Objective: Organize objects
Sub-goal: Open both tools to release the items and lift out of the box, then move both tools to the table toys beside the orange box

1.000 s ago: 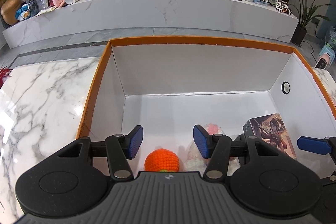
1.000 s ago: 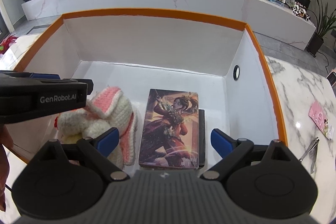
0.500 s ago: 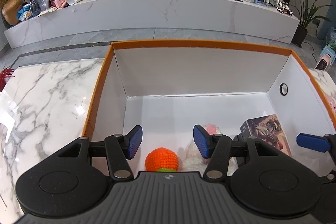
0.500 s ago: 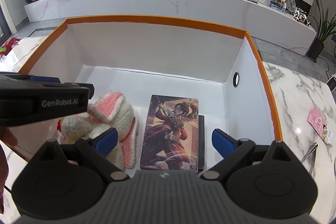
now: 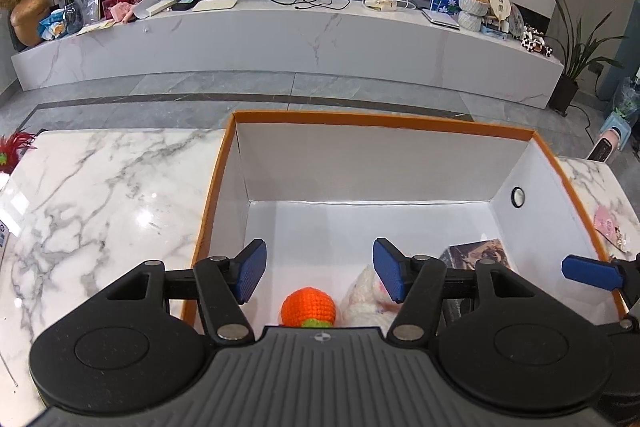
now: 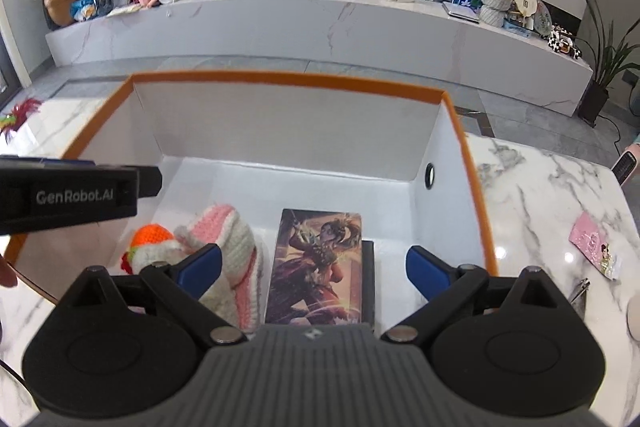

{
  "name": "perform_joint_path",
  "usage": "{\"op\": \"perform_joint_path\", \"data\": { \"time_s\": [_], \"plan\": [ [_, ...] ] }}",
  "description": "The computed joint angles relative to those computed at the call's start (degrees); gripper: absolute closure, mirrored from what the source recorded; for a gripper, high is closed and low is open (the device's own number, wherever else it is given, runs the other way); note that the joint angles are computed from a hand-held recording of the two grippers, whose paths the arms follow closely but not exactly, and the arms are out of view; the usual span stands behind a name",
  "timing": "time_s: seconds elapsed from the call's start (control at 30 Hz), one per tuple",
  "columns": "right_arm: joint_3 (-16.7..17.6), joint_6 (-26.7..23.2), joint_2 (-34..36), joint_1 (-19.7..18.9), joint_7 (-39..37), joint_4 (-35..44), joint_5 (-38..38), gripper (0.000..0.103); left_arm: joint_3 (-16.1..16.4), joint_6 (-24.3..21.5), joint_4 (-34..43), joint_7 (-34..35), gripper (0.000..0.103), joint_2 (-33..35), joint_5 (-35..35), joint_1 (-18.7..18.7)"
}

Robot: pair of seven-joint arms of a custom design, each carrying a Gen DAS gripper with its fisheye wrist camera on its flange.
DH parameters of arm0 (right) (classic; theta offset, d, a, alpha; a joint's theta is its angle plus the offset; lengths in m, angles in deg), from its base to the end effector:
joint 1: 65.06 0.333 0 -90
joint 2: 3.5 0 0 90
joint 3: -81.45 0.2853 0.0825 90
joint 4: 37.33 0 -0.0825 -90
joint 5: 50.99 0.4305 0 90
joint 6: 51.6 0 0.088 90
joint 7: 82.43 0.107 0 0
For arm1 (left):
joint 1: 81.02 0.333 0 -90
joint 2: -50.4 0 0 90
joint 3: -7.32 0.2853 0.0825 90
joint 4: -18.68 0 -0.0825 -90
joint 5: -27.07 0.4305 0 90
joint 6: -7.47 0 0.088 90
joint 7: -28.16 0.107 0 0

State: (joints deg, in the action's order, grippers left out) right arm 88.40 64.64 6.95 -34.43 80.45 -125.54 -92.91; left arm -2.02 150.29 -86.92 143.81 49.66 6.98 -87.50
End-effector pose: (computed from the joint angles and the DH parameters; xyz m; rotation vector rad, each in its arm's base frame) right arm 0.5730 0.3850 0.5544 -1.4490 2.1655 -0.8396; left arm 0.6269 -0.1762 0.5580 -1.3513 2.3218 -0.9076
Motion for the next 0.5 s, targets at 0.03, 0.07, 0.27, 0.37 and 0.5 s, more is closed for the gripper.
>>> {"op": "perform_joint_path", "data": {
  "time_s": [0.03, 0.07, 0.27, 0.37, 0.5],
  "plan": [
    [0.1, -0.3, -0.2, 0.2, 0.1, 0.0, -0.3, 0.004, 0.0, -0.3, -0.3, 0.4, 0.034, -0.5, -0.6, 0.1],
    [0.2, -0.5, -0.4, 0.4, 0.2, 0.1, -0.6, 0.004, 0.1, -0.6, -0.6, 0.9, 0.034, -1.1, -1.2, 0.2],
    [1.4, -2.4, -4.0, 1.6, 0.4, -1.7, -2.8, 0.004, 1.0, -4.4, -3.1, 5.0, 0.034, -6.0, -5.3, 0.6],
    [2.8, -6.2, -6.6, 2.7, 0.8, -3.3, -4.4, 0.004, 2.0, -6.3, -5.9, 7.7, 0.033, -10.0, -8.3, 0.9],
    [4.9, -7.8, -12.4, 3.2, 3.8, -8.6, -5.4, 0.002, 3.4, -8.5, -11.6, 9.4, 0.029, -16.3, -11.2, 1.6]
  ]
}}
